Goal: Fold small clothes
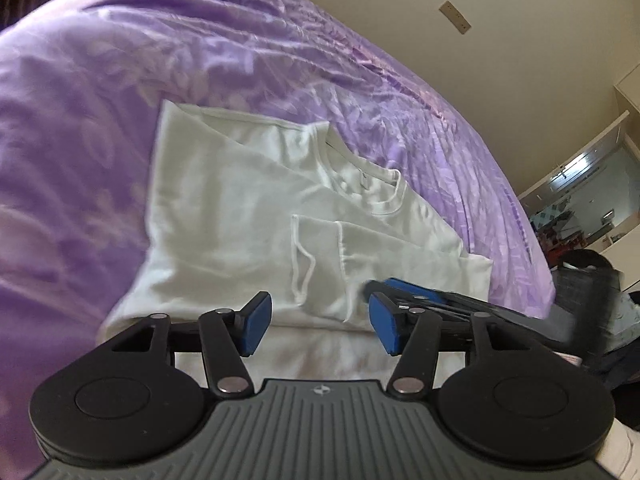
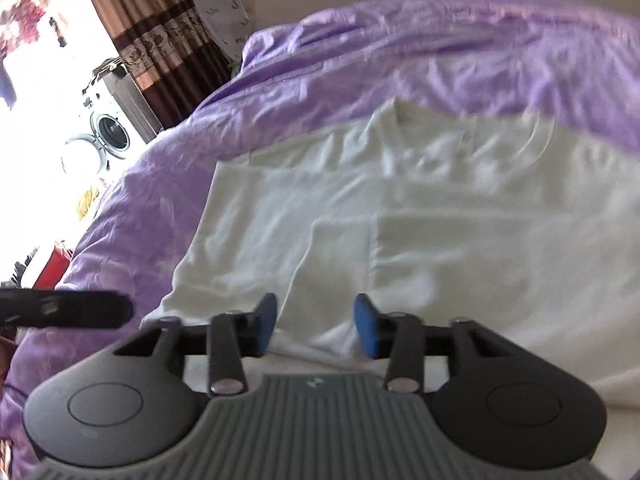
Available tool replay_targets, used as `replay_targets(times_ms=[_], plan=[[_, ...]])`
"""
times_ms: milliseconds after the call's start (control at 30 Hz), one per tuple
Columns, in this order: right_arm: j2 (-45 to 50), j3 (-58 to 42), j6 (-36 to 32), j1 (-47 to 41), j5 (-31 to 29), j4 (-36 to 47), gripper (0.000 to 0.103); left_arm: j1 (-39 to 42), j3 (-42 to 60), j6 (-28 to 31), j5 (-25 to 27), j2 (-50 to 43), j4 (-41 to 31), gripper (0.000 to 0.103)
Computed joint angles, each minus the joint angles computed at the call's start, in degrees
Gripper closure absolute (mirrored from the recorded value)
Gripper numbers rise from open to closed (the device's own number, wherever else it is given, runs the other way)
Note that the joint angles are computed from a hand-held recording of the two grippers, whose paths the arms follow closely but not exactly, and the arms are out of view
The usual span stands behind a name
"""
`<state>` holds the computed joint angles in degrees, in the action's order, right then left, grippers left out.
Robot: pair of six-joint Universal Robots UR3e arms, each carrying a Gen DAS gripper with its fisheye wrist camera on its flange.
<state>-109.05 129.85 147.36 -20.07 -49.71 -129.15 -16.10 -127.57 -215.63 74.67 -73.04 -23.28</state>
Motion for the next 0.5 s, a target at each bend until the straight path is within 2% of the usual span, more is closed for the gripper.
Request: replay_targets(times_ms=[100,200,400,433,467,500], plan=[[-4.58,-4.14,-8.45,-7.81,1.57,12.57,0.062,-2.39,3.74,-1.63,1.78,-8.0,3.02,0.037],[-6.11,-7.06,-15.01,-14.64,-0.9,17.63,0.062,-3.15,6.27,-1.93,1.75,-15.41,6.34,0.034],[-5.64,-10.7,-31.83,-36.06,-0.2,28.79,0.062,-2.64,8.65,-2.86,-0.02,-25.8,12.93,0.033],[-4.72,-11.45,-34.23,-38.85,-0.22,30.2,0.062,-2.99,9.44,-2.82,-0.01,-27.35,13.44,0.035],[-3.55,-12.43,-37.28,-41.98,-0.27,32.06,0.062,-3.66,10.48,-2.66,0.78,-28.44,13.3,0.046],[-2.56,-13.11,-39.9,-44.79,-0.41,33.39,0.061,-4.75,12.1,-2.41,2.43,-29.52,12.38,0.053]])
